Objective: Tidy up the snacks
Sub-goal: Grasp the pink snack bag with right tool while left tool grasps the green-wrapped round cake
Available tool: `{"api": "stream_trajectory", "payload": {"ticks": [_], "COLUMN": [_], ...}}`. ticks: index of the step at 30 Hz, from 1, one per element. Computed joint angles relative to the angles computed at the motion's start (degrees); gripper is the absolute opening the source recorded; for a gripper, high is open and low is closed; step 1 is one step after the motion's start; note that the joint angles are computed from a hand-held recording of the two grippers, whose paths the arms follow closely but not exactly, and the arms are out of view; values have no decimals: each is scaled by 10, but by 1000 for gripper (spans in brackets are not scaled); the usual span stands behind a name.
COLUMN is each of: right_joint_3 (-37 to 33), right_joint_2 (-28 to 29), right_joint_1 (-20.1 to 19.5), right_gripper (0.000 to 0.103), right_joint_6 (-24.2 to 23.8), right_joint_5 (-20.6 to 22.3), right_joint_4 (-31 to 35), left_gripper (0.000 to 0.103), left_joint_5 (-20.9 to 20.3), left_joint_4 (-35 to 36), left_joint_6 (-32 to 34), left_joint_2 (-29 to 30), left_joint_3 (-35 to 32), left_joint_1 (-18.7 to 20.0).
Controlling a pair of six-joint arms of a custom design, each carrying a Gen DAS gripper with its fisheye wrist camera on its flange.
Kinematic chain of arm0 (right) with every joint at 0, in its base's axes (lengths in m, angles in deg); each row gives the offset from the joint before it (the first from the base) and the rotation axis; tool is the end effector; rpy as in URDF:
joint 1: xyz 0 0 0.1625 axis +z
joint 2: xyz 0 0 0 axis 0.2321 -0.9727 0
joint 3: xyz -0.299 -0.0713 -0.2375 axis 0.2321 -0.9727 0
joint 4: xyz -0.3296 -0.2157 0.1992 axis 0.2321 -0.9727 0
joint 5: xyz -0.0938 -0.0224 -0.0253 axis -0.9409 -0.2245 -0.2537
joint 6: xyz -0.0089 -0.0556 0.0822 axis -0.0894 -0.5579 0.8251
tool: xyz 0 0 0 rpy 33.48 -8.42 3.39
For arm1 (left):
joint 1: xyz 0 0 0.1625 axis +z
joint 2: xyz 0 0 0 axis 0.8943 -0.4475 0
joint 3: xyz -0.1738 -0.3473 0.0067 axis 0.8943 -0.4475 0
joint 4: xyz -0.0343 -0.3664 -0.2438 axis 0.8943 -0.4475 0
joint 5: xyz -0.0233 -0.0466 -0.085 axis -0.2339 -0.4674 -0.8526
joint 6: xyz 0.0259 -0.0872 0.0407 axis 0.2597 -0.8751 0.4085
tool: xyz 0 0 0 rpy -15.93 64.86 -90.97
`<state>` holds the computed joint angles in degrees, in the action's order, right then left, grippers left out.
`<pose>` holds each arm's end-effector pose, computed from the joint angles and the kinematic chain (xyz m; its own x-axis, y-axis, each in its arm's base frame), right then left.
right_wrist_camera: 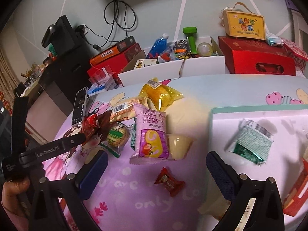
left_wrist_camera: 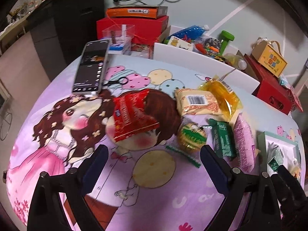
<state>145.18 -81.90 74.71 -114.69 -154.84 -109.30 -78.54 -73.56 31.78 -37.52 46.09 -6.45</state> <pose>0.0975 -0.7633 0.1591 -0.8152 -0.4339 0.3837 -0.5652 0.7407 -0.3632 -0.2015 -0.7171 0.0782 -0.6917 -0.4684 -0.5498 0.0782 0.7081 -0.7017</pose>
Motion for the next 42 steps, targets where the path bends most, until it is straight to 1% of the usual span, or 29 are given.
{"api": "stream_trajectory", "payload": {"ticks": [3, 6, 8, 13, 16, 18, 19, 20, 24, 25, 26, 28, 30, 31, 32, 33, 35, 37, 39, 42], "right_joint_3": [-9, -24, -39, -68, -81, -92, -96, -100, -110, -111, -112, -113, -114, -113, -112, -111, -107, -101, -97, -87], "right_joint_2": [16, 32, 45, 74, 88, 98, 102, 107, 118, 120, 122, 125, 123, 122, 120, 118, 115, 111, 106, 97], "right_joint_1": [8, 13, 16, 24, 27, 29, 29, 30, 30, 31, 31, 31, 29, 29, 28, 28, 29, 29, 28, 28], "right_gripper": [102, 97, 90, 78, 78, 74, 69, 67, 66, 64, 59, 54, 51, 48, 44, 43, 41, 40, 38, 36], "right_joint_6": [-6, -9, -10, -22, -28, -32, -36, -39, -43, -48, -53, -55, -47, -45, -44, -43, -45, -44, -40, -40], "right_joint_5": [-17, -28, -36, -57, -65, -73, -77, -82, -97, -103, -109, -115, -110, -108, -105, -104, -104, -105, -101, -98], "right_joint_4": [-9, -10, -5, -13, -20, -22, -28, -32, -37, -41, -46, -49, -42, -41, -38, -36, -37, -40, -37, -41], "left_gripper": [96, 96, 96, 96, 95, 94, 94, 93, 93, 92, 90, 89, 89, 88, 87, 80, 73, 68, 55, 53], "left_joint_5": [-15, -32, -50, -72, -77, -79, -80, -81, -87, -89, -90, -93, -85, -82, -79, -77, -84, -82, -82, -81], "left_joint_4": [-23, -32, -45, -50, -50, -52, -50, -42, -27, -22, -16, -12, 5, 12, 20, 26, 29, 53, 57, 57], "left_joint_6": [33, 55, 75, 104, 119, 129, 131, 133, 136, 134, 132, 132, 128, 127, 126, 126, 131, 125, 131, 130], "left_joint_2": [14, 31, 43, 70, 83, 91, 93, 97, 105, 106, 108, 111, 114, 116, 117, 118, 118, 120, 120, 120], "left_joint_3": [-19, -42, -57, -94, -113, -124, -128, -133, -146, -149, -152, -155, -161, -163, -165, -167, -167, -172, -172, -170], "left_joint_1": [7, 16, 24, 38, 42, 45, 46, 48, 53, 54, 55, 56, 55, 55, 54, 53, 53, 51, 49, 47]}}
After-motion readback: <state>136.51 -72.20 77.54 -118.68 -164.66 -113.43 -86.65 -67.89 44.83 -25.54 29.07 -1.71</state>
